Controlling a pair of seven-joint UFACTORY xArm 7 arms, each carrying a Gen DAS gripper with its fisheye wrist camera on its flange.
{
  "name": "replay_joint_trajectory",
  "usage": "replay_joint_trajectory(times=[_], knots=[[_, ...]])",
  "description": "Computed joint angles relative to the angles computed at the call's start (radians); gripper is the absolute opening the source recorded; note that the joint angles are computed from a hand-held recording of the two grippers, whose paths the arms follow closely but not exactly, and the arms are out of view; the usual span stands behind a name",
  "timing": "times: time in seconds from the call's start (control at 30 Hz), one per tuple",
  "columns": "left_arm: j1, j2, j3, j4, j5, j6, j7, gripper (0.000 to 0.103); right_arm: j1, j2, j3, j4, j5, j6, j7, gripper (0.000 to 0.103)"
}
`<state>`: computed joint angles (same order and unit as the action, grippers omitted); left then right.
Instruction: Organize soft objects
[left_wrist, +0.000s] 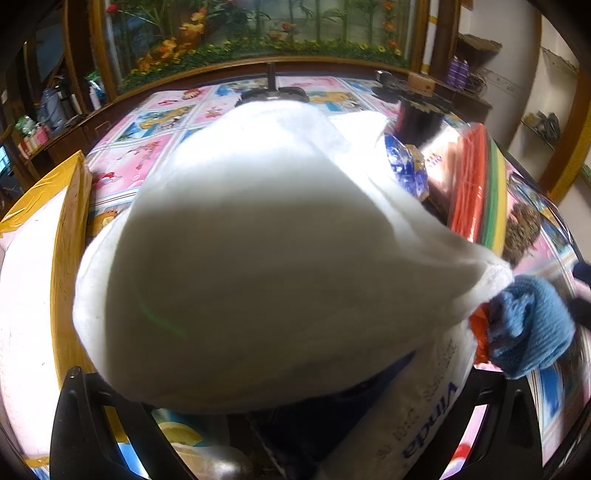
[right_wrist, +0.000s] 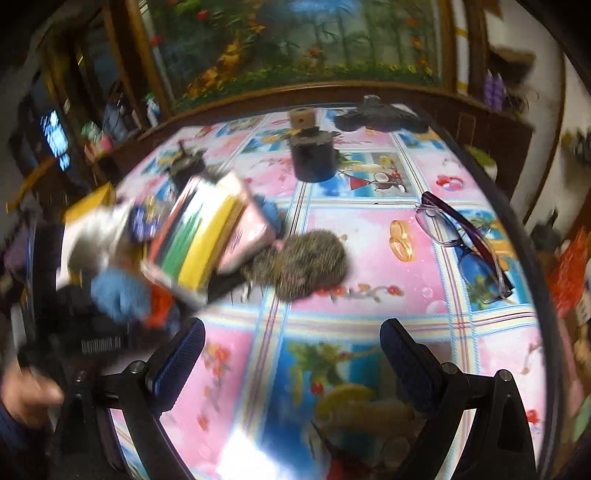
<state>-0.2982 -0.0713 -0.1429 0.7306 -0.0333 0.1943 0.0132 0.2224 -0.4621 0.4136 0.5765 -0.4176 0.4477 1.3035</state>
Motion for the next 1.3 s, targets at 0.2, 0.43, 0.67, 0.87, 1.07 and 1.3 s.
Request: replay_joint_trajectory(times=[0.2,0.43,0.67,0.87,1.07,1.3], knots=[[-0.075,-0.081,0.076,-0.036,-0.297,0.087,0.322,0.103,-0.081,0.062,-0.033,0.02,-0.011,-0.056,0.077,0.086],[-0.144,-0.271,0.171,-0.166,-0.544,0.161,0.63,0.103,-0.073,0.151,-0.075,0.033,-0.004,-0.146,0.076,0.062],[-0.164,-0.387,0.235,-0.211,-0.653,0.293,0.809,0.103,-0.04,0.081,-0.038,-0.028,0.003,-0.188,0.092,0.055],[-0.135,-0.414,0.247,-0.213,-0.715,0.386,0.843,0.103,0.011,-0.099,0.02,-0.139,0.073,-0.184,0.104,0.055],[-0.064,-0.336,0.151,-0.171,-0.678,0.36,0.632,0.093,0.016,-0.23,0.082,-0.183,0.106,-0.13,0.126,0.055],[-0.048,-0.256,0.11,-0.103,-0.61,0.346,0.428,0.069,-0.004,-0.244,0.117,-0.189,0.11,-0.172,0.121,0.055]])
